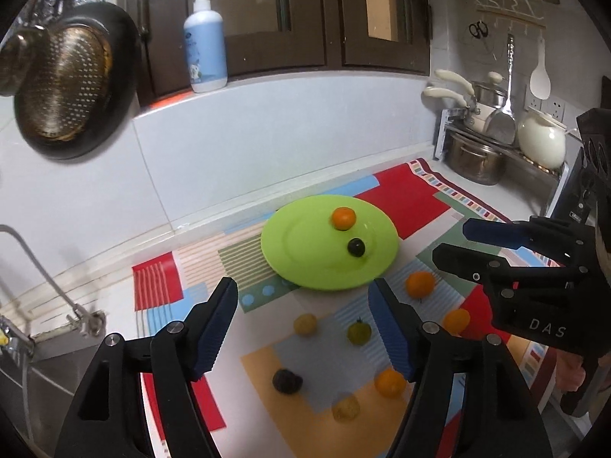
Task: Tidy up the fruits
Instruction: 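Open the left tool on the plate while the right tool releases the plum beside it, then withdraw both tools from the plate and move toward the remaining fruits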
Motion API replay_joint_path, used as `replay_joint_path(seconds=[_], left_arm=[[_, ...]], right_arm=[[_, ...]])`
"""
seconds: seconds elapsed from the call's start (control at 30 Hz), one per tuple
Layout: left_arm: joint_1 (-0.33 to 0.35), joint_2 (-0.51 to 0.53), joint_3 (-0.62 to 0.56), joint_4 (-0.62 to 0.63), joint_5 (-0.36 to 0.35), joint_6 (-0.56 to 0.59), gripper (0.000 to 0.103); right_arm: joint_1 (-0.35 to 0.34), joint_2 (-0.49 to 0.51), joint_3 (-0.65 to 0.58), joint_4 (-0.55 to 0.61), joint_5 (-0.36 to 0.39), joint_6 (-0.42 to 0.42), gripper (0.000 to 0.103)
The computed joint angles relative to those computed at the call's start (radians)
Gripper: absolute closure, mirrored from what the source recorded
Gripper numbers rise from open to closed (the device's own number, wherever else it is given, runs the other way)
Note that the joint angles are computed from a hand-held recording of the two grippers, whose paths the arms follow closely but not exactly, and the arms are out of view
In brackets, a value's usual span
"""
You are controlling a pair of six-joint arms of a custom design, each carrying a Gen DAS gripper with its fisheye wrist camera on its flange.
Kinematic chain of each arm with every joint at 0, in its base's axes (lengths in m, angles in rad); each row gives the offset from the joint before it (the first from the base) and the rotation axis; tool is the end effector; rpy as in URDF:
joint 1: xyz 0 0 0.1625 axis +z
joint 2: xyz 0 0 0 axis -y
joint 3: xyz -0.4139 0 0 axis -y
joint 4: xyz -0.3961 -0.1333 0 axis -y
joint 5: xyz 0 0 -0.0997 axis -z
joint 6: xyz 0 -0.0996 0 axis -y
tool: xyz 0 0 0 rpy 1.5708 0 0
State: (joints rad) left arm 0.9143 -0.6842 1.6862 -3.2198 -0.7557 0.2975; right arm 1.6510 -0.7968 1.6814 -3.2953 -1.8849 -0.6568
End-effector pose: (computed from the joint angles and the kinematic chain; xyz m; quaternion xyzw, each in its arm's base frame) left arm -0.2366 -0.6443 0.0960 0.2877 0.8312 -0.3543 0.3177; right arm 0.1565 -0.6670 0.1630 0.2654 -0.8643 0.3455 0.2514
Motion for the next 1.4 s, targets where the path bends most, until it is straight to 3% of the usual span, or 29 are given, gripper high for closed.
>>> replay_joint_path(seconds=[0.47, 0.77, 1.4], left_arm=[[-0.054, -0.065, 0.208, -0.172, 0.039, -0.020, 0.032], [-0.065, -0.063, 0.281, -0.310, 0.039, 0.054, 0.032], [0.000, -0.044, 0.298, -0.258, -0.053, 0.183, 0.032]], right_arm=[[0.009, -0.070, 0.191, -0.166, 0.046, -0.088, 0.055], [0.002, -0.085, 0.248, -0.161, 0.062, -0.121, 0.055], [-0.023, -0.027, 0.257, -0.147, -0.004, -0.211, 0.055]])
